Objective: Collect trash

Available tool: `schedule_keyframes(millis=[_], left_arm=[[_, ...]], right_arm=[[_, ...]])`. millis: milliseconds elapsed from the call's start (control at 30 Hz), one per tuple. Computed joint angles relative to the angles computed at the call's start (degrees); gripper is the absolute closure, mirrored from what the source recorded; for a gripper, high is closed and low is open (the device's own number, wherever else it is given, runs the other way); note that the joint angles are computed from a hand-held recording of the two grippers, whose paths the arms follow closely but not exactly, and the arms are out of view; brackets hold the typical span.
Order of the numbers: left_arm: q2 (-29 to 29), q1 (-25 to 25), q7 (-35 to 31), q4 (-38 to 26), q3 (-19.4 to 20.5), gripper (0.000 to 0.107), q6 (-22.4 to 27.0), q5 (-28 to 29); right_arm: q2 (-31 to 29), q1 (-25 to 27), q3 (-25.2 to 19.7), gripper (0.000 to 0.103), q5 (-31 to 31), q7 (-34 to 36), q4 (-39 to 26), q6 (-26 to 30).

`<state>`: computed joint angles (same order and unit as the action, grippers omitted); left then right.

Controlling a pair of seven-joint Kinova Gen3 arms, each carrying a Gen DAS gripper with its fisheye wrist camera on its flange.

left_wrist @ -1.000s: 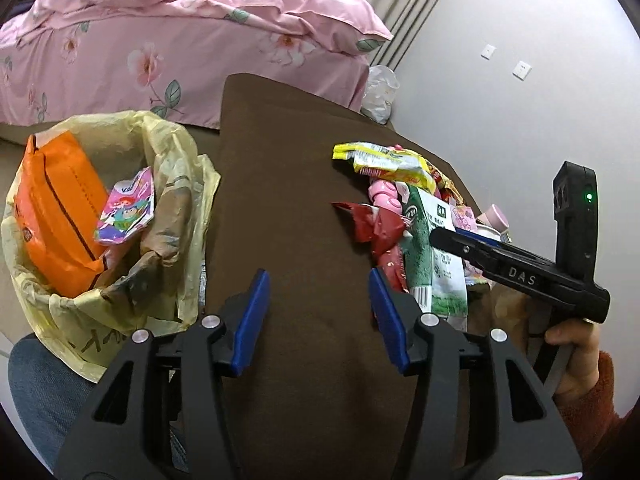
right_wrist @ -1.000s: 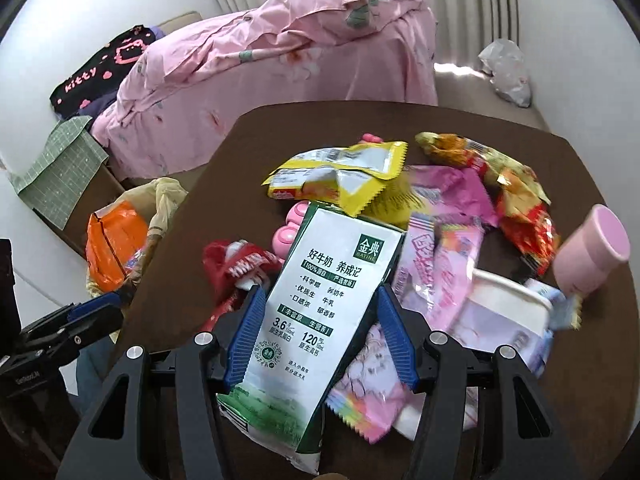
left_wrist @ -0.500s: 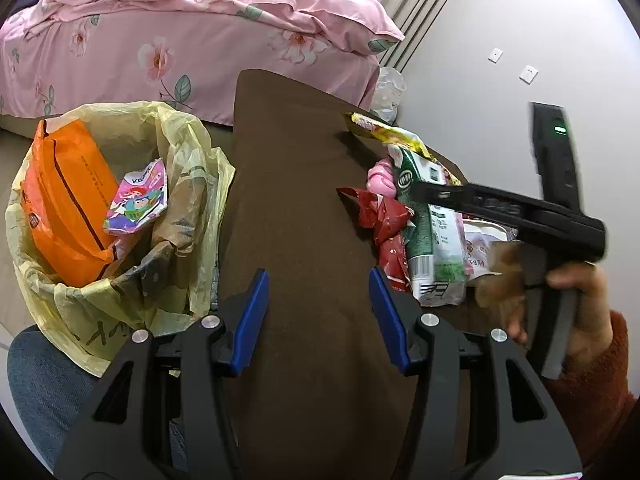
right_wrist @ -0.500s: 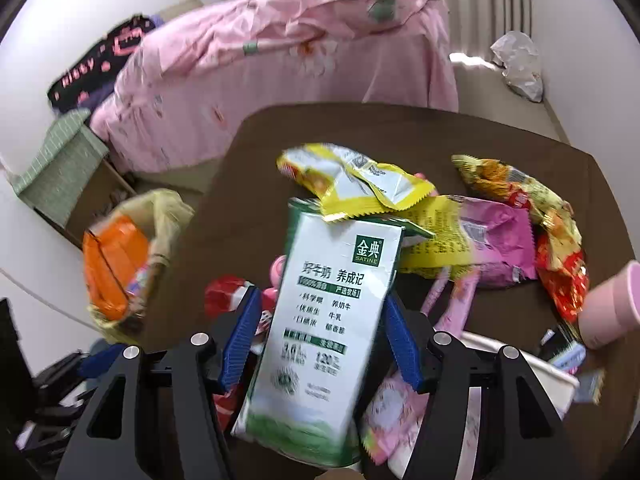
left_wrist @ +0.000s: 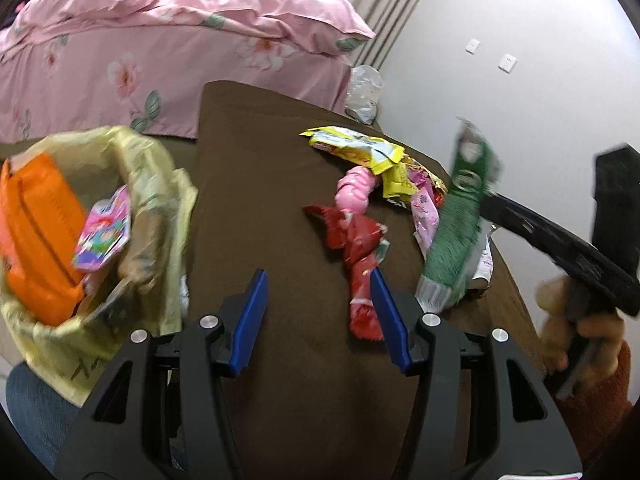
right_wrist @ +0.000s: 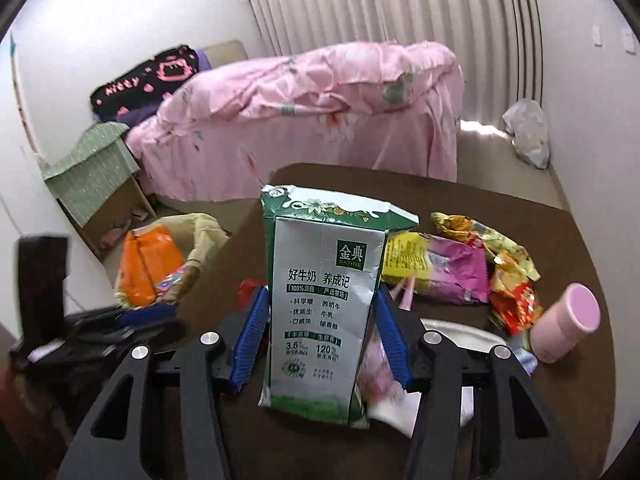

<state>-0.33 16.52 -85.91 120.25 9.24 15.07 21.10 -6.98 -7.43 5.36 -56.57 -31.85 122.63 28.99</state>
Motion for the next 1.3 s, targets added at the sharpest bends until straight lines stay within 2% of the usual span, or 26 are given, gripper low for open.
schedule_keyframes(millis=[67, 133, 167, 300, 367, 400, 433, 533, 567, 633, 767, 833, 900, 967, 1033, 1067, 1100, 1167, 1233, 1300], left_arm=[[1.6, 0.2, -0.5, -2.0, 0.4, 0.057, 0.3, -1.0], [3.1, 0.6, -0.9, -3.8, 0.2, 0.057, 0.8, -1.6], [4.7, 1.9, -2.1, -5.6, -1.2, 0.057, 1.5, -0.8], [9.4, 9.4, -1.0, -11.2, -10.1, 0.057, 5.5, -0.3], [10.9, 10.2, 1.0, -13.1, -11.0, 0.057, 6.8, -1.6], [10.6, 9.4, 0.6, -12.9, -10.1, 0.057, 6.4, -0.9], [9.9, 8.3, -0.8, -12.3, -8.1, 0.057, 5.0, 0.7], [8.8, 3.5, -7.7, -11.4, -0.9, 0.055, 2.0, 5.7], [8.9, 3.5, -10.0, -12.4, 0.3, 0.047, 2.3, 6.3], [10.5, 5.7, -11.9, -15.1, -0.3, 0.042, 4.1, 5.1], [16.7, 16.0, -6.9, -24.3, -8.1, 0.037, 10.9, -3.1], [19.5, 18.6, -2.6, -28.6, -10.1, 0.037, 14.5, -7.6], [23.1, 17.0, 0.2, -33.5, -8.5, 0.039, 19.2, -9.2], [26.1, 12.0, 1.8, -36.2, -3.7, 0.053, 22.0, -8.1], [26.4, 7.4, 1.8, -35.0, 0.7, 0.054, 21.0, -6.1], [25.2, 4.9, 0.8, -32.7, 2.7, 0.056, 19.1, -3.8], [23.3, 3.4, -1.1, -30.1, 3.8, 0.056, 16.8, -1.5], [18.4, 2.8, -4.6, -24.8, 3.9, 0.057, 12.6, 2.6], [13.2, 5.5, -4.5, -19.5, 1.1, 0.057, 8.1, 3.3], [8.4, 10.7, -5.5, -14.3, -4.2, 0.056, 3.4, 5.0]], right_arm=[[-2.5, 0.4, -0.5, 0.083, 0.3, 0.6, 2.2, -2.1], [-5.1, -1.1, 1.6, 0.083, -0.9, 2.1, 4.9, -4.2], [-5.7, -2.5, 3.3, 0.083, -2.0, 2.9, 5.9, -4.5], [-6.7, -4.6, 7.0, 0.083, -3.9, 5.9, 7.6, -4.1], [-7.2, -4.8, 6.0, 0.079, -2.8, 4.7, 8.4, -7.1], [-7.7, -4.8, 5.2, 0.075, -2.1, 3.8, 9.2, -9.4], [-8.1, -5.8, 5.2, 0.067, -2.0, 3.4, 9.9, -11.7], [-9.2, -7.9, 6.4, 0.065, -1.8, 2.2, 11.7, -17.2], [-9.8, -9.1, 7.7, 0.064, -2.1, 1.7, 12.4, -19.0], [-10.4, -12.2, 11.7, 0.062, -2.5, 2.0, 12.9, -20.4], [-11.2, -14.6, 17.3, 0.06, 0.1, -1.2, 13.8, -21.2], [-12.0, -18.2, 22.1, 0.058, 1.1, -2.0, 14.4, -21.4], [-13.1, -22.3, 27.4, 0.052, -1.4, 1.0, 15.1, -21.2], [-13.7, -26.0, 32.7, 0.048, -1.9, 2.9, 15.0, -19.3], [-12.6, -27.5, 36.7, 0.048, 1.1, 1.3, 13.9, -14.9], [-11.9, -27.6, 37.1, 0.048, 3.5, -0.6, 13.6, -13.7], [-11.8, -27.0, 36.5, 0.048, 5.1, -1.6, 13.7, -13.5], [-11.7, -24.1, 32.1, 0.047, 8.1, -4.6, 14.5, -15.8], [-10.5, -20.6, 27.2, 0.047, 10.8, -9.3, 14.7, -17.6], [-9.5, -19.3, 25.8, 0.047, 11.7, -11.1, 14.3, -16.7]])
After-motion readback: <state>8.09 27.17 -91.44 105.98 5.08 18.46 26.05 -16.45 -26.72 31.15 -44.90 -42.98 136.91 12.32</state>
